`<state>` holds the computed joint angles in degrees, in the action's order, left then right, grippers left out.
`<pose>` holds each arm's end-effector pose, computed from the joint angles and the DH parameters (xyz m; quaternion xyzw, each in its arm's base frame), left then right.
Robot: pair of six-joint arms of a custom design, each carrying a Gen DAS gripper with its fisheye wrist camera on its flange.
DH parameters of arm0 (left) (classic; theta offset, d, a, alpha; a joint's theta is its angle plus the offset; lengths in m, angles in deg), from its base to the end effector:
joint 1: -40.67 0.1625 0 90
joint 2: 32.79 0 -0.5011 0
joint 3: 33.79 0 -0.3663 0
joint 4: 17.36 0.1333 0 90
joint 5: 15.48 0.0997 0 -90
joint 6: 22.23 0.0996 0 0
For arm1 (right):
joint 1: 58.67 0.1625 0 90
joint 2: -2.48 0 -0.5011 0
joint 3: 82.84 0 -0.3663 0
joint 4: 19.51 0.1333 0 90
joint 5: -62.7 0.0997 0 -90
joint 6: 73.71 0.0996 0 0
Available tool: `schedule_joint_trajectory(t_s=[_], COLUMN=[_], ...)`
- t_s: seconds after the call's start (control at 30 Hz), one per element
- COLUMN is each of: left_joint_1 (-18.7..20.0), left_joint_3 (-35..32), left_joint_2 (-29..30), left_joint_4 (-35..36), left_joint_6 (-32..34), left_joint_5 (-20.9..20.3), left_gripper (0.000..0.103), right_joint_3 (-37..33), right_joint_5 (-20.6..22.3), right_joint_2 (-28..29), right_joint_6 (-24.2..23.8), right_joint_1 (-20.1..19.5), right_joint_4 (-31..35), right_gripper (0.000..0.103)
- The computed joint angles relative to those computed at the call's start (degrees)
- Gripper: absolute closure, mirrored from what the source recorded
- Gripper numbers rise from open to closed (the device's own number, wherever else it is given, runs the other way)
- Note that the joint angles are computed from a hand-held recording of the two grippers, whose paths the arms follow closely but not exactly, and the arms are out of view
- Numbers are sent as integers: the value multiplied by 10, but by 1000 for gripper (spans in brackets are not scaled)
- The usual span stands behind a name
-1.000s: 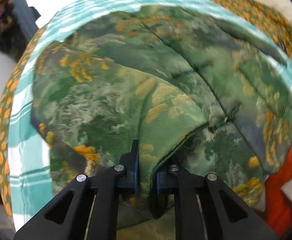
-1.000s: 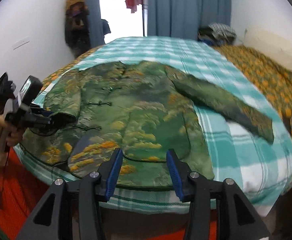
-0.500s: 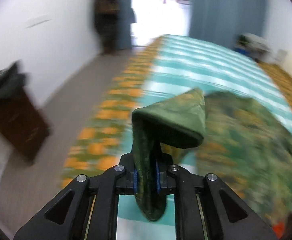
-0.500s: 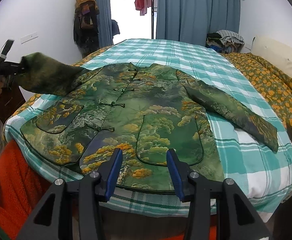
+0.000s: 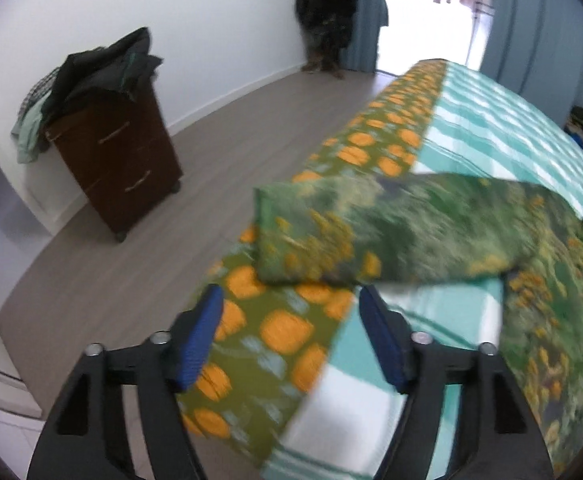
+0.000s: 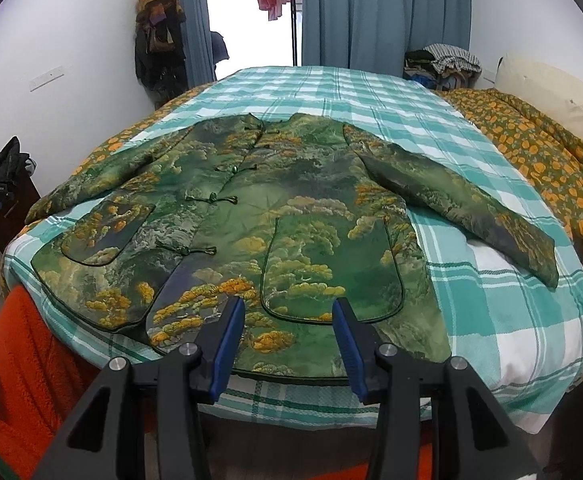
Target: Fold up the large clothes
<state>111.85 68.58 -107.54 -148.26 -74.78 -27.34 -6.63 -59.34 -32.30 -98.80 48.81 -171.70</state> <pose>0.0384 -0.6027 0.4791 -0.2935 0.7169 -0.4381 0.4561 0.3199 -0.7478 0.1624 0.2969 -0.8990 0.1548 0.2824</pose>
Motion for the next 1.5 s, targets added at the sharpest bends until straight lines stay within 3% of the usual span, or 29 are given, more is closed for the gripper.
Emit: schedule_joint_trajectory(t_s=[0.1,0.17,0.23,0.33,0.47,0.6,0.7,0.87,1.03,1.07,1.1,1.13,1.17,1.23,1.3,1.5], left_joint_1=[-17,-25,-31,-40,-39,-26,-5,7,13,13,14,17,18,16,11,-7], left_joint_3=[18,20,17,14,5,-6,-20,-37,-35,-37,-39,-41,-45,-48,-51,-37], left_joint_2=[7,23,37,52,81,111,123,145,148,150,150,149,149,150,151,136], left_joint_4=[-70,-114,-149,-186,-200,-190,-183,-161,-160,-156,-152,-148,-139,-136,-129,-118], left_joint_6=[60,104,144,198,261,287,274,255,252,253,255,258,252,255,257,263], left_joint_5=[-30,-53,-78,-142,-218,-253,-305,-285,-307,-309,-317,-337,-348,-353,-349,-335], left_gripper=[25,24,19,14,12,12,12,12,12,14,28,44,49,76,81,85], right_joint_3=[-2,0,1,-2,-17,-64,-113,-171,-175,-174,-176,-180,-187,-184,-181,-160], right_joint_5=[-2,-4,-4,2,1,-36,-34,0,54,65,63,62,61,45,48,35], right_joint_2=[3,4,5,4,-3,-2,7,31,37,36,37,38,39,38,37,25], right_joint_6=[0,-2,-6,-11,-6,39,93,170,184,182,180,179,177,170,164,146], right_joint_1=[2,4,4,2,-14,-45,-72,-109,-117,-117,-116,-115,-114,-109,-105,-95], right_joint_4=[5,7,8,16,28,65,144,250,268,270,271,279,295,293,288,268], right_gripper=[56,47,46,45,29,29,29,29,29,29,30,39,57,79,86,89])
